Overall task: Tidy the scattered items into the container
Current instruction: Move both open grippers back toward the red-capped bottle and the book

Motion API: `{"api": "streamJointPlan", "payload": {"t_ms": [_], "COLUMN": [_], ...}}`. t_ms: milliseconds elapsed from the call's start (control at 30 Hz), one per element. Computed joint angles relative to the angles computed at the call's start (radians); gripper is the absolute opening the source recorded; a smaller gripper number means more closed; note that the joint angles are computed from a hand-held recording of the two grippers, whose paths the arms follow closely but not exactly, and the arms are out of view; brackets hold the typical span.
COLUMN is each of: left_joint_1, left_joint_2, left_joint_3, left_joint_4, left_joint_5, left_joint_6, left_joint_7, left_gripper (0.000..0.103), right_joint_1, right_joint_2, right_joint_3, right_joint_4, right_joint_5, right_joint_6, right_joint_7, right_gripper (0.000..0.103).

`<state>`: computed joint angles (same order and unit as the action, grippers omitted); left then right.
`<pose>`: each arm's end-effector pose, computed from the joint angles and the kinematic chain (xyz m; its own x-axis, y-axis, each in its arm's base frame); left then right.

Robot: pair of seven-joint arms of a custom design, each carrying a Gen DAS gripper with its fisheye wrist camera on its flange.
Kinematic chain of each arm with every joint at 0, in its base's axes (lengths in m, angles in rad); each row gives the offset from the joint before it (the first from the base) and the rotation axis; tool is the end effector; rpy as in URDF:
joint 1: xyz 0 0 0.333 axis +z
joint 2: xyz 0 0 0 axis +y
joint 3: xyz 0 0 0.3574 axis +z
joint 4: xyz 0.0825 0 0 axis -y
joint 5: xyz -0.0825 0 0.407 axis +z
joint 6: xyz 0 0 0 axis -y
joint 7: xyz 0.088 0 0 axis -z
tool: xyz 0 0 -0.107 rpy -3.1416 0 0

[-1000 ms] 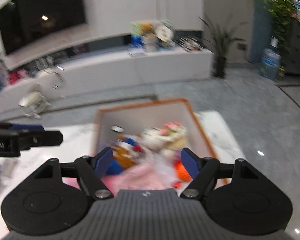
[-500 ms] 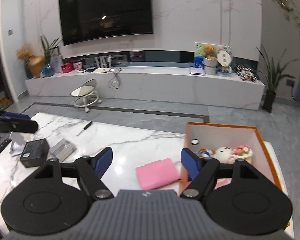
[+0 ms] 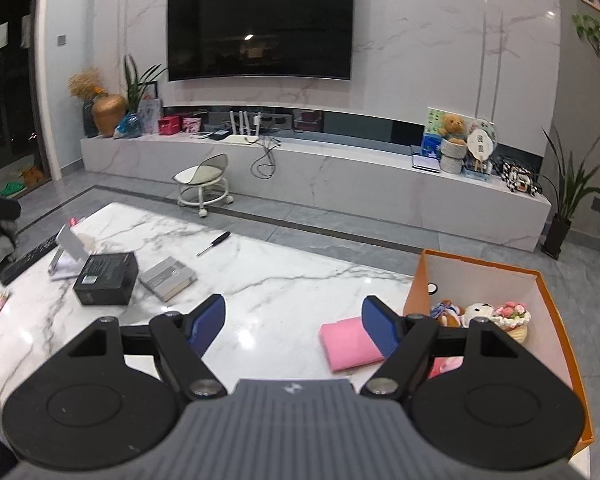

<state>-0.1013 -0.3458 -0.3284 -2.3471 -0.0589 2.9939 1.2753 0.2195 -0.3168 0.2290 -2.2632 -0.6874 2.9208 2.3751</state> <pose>0.4508 -0.2251 0.6077 -0.2139 -0.9588 0.1871 -0.5881 -0.0266 -0.8084 0.4375 0.2707 0.6178 0.2486 -0.9680 0.0329 -0.4880 -0.1545 -0.8591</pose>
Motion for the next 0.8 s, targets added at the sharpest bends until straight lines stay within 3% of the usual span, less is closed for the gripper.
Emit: {"api": "streamJointPlan", "payload": {"t_ms": [333,367,467,633,800], "left_joint_1": [0.040,0.022,-0.039,0.044,-0.033], "left_joint_2": [-0.129,-0.132,-0.090,0.026,0.146], "left_joint_3": [-0.007,0.003,0.015,-0.139,-0.119], "left_joint_4": [-0.128,-0.139,-0.145,-0.129,-0.108], "left_joint_5": [-0.043,-0.056,-0.083,-0.016,0.027], "left_joint_6": [0.019,0.023,0.042,0.088,0.081], "left_joint_7": [-0.051,-0.048,-0.018,-0.104,-0.117], "left_gripper": [0.089,0.089,0.089,0.089,0.089], "right_joint_1": [-0.015,-0.014,-0.013,0.014,0.066], "right_joint_2": [-0.093,-0.104,-0.134,-0.156,-0.138], "right_joint_3": [0.019,0.019,0.019,-0.006,-0.035], "right_joint_4": [-0.094,-0.106,-0.138,-0.168,-0.168], "right_joint_5": [-0.007,-0.002,0.019,0.079,0.152], "right_joint_6": [-0.003,-0.010,-0.038,-0.107,-0.241], "right_joint_7": [0.018,0.017,0.015,-0.016,-0.107], "right_gripper": [0.077,0.077,0.077,0.077,0.080]}}
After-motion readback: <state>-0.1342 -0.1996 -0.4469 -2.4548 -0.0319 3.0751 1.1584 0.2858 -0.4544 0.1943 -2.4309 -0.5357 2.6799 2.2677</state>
